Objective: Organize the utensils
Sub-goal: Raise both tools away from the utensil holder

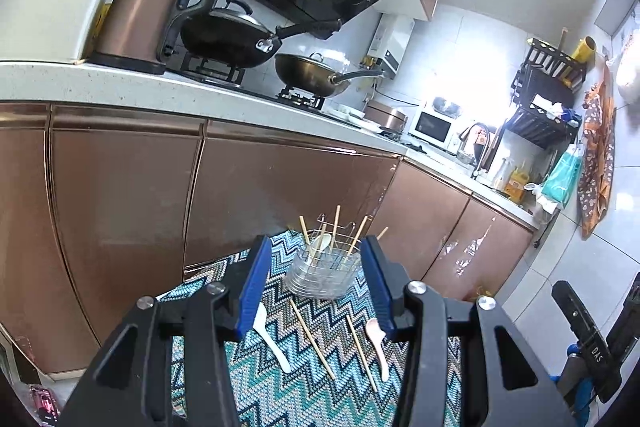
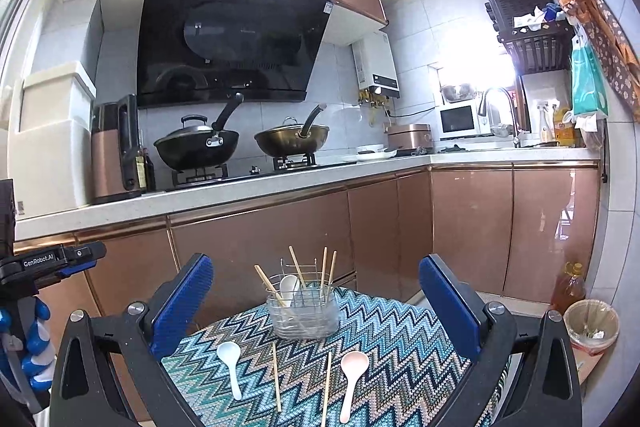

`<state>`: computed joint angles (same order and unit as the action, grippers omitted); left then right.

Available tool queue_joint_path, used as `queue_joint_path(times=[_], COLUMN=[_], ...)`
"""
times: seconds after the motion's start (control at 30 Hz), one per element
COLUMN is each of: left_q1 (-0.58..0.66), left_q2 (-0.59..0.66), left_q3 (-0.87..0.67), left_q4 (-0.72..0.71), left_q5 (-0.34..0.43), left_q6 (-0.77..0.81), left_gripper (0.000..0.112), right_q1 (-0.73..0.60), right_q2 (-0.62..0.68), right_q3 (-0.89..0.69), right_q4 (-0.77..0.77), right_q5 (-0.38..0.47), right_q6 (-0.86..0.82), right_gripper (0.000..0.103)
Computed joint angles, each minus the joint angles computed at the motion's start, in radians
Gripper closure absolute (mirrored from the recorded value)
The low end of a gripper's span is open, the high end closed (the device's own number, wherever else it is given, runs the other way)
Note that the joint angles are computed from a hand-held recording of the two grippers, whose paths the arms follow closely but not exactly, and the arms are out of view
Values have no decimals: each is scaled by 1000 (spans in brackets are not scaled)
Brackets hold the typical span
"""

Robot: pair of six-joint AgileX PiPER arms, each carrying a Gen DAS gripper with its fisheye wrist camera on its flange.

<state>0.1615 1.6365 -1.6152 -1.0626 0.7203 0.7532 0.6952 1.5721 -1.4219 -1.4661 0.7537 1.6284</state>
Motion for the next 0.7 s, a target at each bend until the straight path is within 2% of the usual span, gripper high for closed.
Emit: queue_joint_path(times=[0.37, 0.57, 0.7], left_q1=[-22, -33, -20], left_q2=[-46, 11, 107], left_q3=[49, 16, -70], left_q4=[28, 87, 153], left_q5=[-35, -36, 8], left_q6=[-25, -74, -149], left_gripper=[68, 68, 68], right_q1=[-12, -53, -81], right_q2=[-25, 25, 58], right_q3=[34, -12, -44], right_q4=[77, 216, 296], right_q5=[-5, -33, -50], right_q6=[-47, -165, -244], right_gripper=[0, 0, 0])
